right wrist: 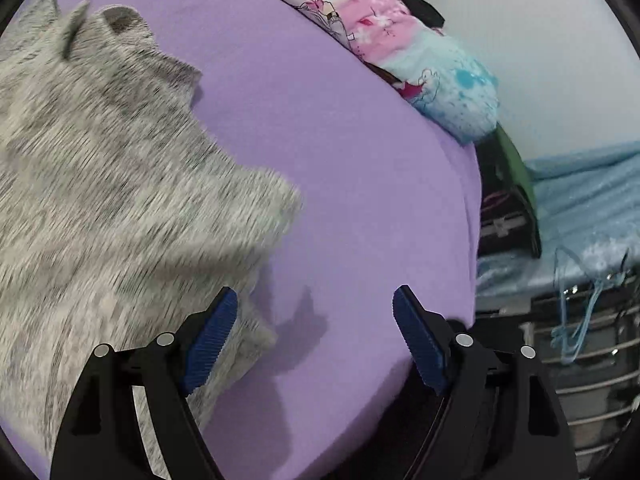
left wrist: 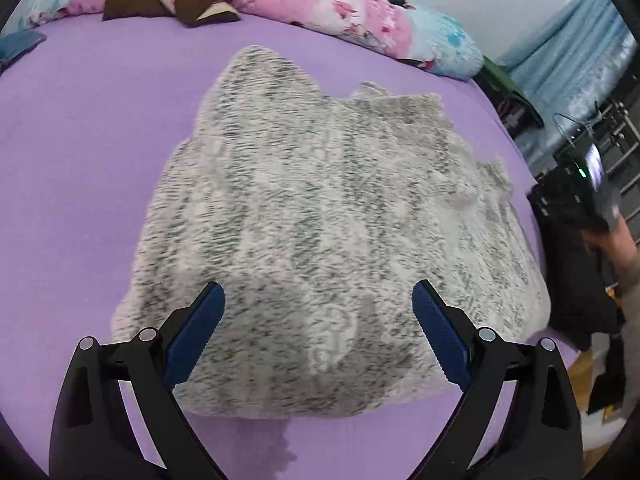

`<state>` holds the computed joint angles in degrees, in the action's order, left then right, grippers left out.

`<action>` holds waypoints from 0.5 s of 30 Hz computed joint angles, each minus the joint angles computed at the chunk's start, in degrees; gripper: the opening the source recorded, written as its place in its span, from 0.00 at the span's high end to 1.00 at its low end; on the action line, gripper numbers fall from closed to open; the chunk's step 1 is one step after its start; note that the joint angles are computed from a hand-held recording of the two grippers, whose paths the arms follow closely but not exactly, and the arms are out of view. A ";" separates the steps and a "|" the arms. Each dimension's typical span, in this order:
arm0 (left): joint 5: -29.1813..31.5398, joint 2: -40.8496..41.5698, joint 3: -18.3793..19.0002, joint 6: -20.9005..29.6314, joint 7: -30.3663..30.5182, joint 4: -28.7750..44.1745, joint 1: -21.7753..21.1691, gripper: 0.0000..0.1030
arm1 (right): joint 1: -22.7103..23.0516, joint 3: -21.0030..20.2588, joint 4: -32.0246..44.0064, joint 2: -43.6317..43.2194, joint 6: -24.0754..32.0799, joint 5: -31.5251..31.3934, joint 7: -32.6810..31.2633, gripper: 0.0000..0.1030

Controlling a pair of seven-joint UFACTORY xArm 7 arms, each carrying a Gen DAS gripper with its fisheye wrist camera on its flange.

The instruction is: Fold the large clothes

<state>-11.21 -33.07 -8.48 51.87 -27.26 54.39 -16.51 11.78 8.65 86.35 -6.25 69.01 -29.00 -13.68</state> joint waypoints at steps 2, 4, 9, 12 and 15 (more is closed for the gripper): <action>1.24 0.22 -0.21 0.79 -0.23 0.50 0.71 0.12 | -0.29 -0.68 -3.17 -2.01 1.20 3.43 -0.09 0.23; 3.08 0.09 -0.77 2.03 -0.50 0.70 1.49 0.12 | -0.61 -0.58 -7.17 -3.77 1.26 3.68 0.04 0.23; 3.83 1.06 -0.85 2.98 -0.74 -0.65 1.76 0.12 | -2.25 -0.54 -12.35 -5.34 -3.13 3.12 5.30 0.11; 3.51 1.95 -0.29 2.95 -1.35 -2.05 2.04 0.12 | -3.35 -1.31 -12.90 -4.76 -4.77 4.57 7.60 0.07; 2.07 1.79 0.59 1.52 -1.72 -3.37 2.00 0.10 | -4.04 -2.10 -13.52 -4.46 -5.87 6.56 8.21 0.07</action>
